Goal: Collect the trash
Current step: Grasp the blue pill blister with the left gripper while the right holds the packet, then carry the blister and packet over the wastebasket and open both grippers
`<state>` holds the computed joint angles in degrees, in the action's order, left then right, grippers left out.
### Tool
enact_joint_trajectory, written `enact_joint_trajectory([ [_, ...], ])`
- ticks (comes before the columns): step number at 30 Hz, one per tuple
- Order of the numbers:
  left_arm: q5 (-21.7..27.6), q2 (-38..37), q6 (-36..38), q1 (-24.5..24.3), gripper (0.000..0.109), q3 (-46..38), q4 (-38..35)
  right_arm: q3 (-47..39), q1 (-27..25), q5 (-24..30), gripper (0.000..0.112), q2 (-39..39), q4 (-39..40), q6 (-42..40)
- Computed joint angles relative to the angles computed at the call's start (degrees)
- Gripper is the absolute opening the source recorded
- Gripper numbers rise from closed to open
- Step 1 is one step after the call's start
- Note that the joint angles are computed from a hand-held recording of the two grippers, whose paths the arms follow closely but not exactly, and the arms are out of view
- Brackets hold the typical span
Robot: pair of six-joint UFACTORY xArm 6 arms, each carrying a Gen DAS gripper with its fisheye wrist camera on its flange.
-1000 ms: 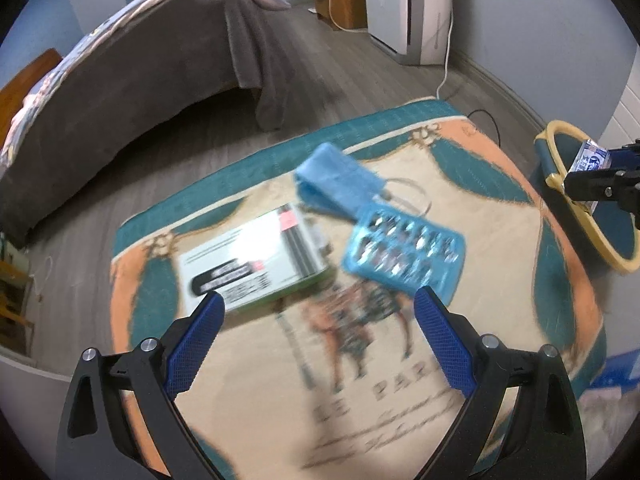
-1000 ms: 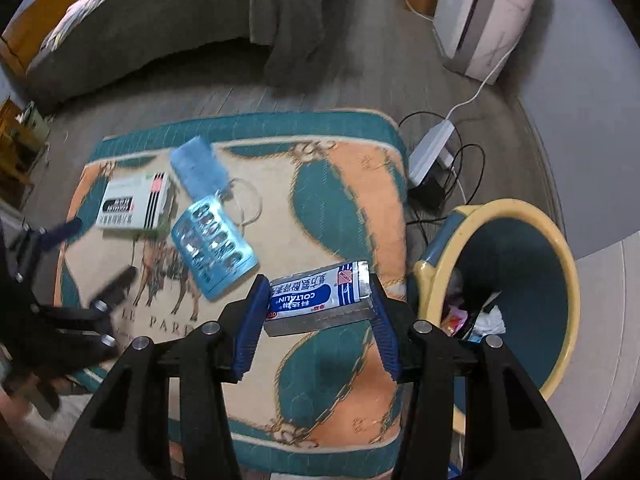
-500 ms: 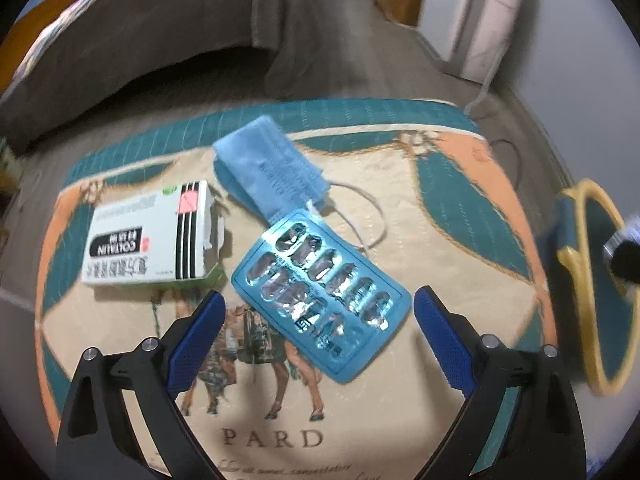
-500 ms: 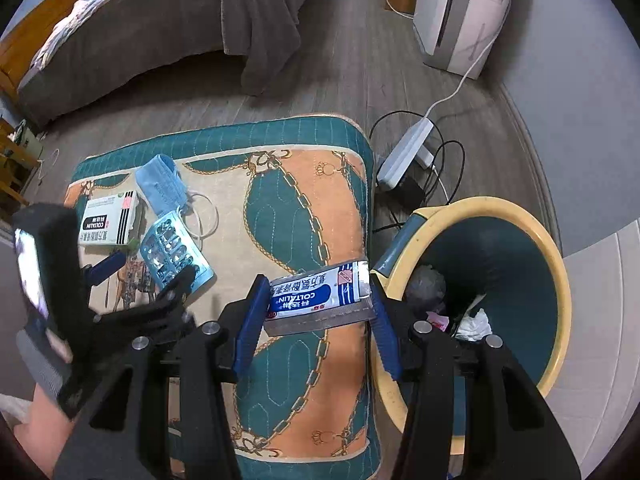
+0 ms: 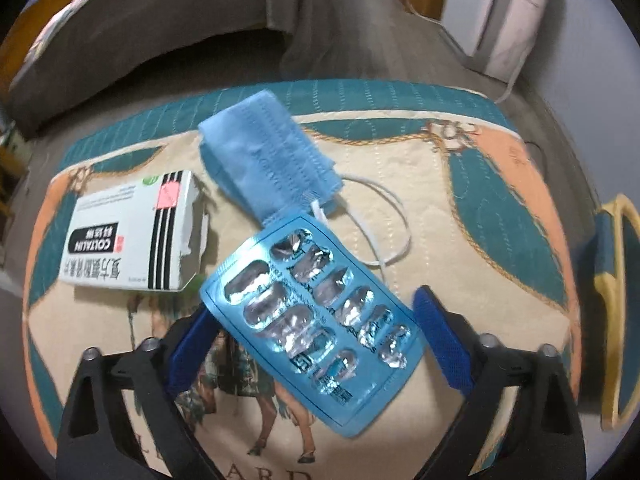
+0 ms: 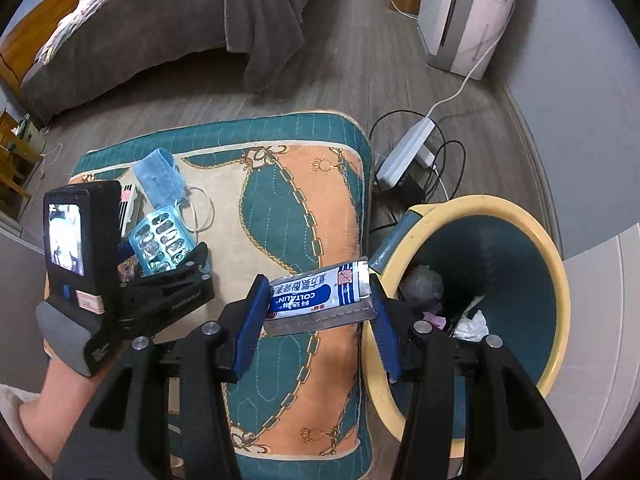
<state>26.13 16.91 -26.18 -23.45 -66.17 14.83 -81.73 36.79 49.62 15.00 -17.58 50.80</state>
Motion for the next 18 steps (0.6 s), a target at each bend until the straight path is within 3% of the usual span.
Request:
enact_joint_trajectory([
  [6,-1.48,-2.73,10.3,0.85,0.05,2.12,-9.95,-1.54,0.41,0.71,0.049,0.9,-0.25,-0.18],
  [10,-2.0,-4.89,15.83,1.19,0.036,3.74,-13.42,-2.39,1.0,1.5,0.049,1.35,-0.98,-0.55],
  [12,-1.97,-6.39,18.49,1.33,0.024,4.88,-15.47,-2.57,1.14,1.88,0.049,1.41,-1.08,-0.58],
  [14,-2.0,-8.35,19.56,1.38,0.02,6.45,-15.71,-2.74,1.14,2.13,0.049,1.49,-1.14,-0.62],
  [15,-2.24,-9.36,20.24,1.4,0.014,7.37,-15.99,-2.77,1.15,2.23,0.049,1.47,-1.22,-0.54],
  [18,-2.36,-11.41,22.24,1.45,0.013,8.64,-17.04,-3.07,1.32,2.71,0.049,1.4,-1.61,-0.13],
])
